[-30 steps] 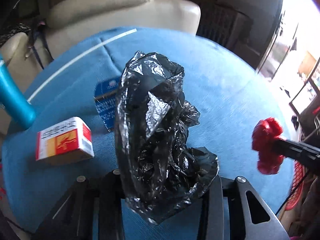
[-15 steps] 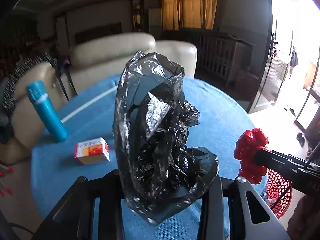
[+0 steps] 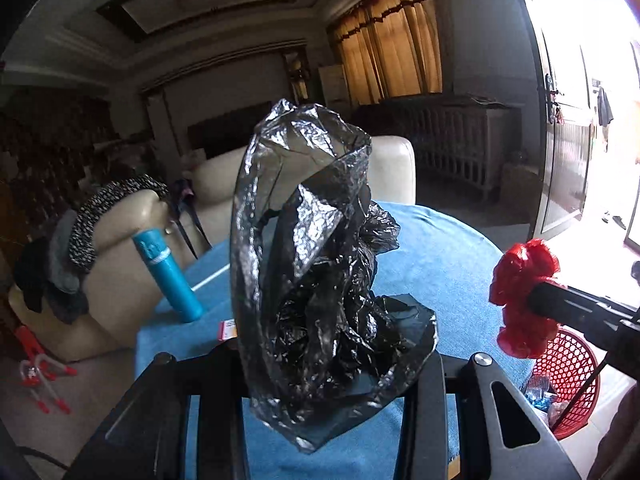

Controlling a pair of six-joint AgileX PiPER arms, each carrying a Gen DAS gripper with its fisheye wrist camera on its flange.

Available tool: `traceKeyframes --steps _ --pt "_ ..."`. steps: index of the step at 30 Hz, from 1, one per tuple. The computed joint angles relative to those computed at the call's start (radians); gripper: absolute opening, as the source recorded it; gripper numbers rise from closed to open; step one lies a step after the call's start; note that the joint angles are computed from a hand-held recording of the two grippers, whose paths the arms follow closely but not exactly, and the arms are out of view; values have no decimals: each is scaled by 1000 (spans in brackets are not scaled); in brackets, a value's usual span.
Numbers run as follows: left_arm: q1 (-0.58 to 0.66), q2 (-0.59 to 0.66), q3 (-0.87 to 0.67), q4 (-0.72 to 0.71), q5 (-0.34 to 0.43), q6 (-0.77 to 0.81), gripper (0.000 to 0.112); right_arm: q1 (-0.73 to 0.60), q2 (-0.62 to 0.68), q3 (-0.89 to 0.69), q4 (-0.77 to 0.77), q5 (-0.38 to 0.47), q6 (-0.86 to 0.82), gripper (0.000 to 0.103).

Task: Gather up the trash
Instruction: 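Carry the black bag and red bag away from the table toward the wastebasket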

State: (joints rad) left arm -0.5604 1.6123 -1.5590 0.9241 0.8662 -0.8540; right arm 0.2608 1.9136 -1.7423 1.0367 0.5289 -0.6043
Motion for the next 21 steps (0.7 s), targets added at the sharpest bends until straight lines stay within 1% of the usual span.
traceKeyframes --steps 5,6,8,11,14,15,21 --pt "-82 -40 57 117 55 -103 39 -17 -73 95 100 -13 -105 41" --pt "-77 -14 26 126 55 -97 39 -22 -92 122 129 -17 -137 41" --pt "-105 -21 38 161 79 -122 39 -34 -128 172 174 -21 -189 41" --pt "-128 -28 46 184 91 -133 39 -51 -157 214 223 -18 -238 41" --pt "-133 -25 43 200 90 -133 39 -59 -167 233 244 -25 -261 41" --pt "-135 -18 26 167 103 -118 39 -62 -170 240 249 -29 -269 41" --pt "-155 23 -14 153 122 -98 39 -92 -181 273 283 -23 -305 41"
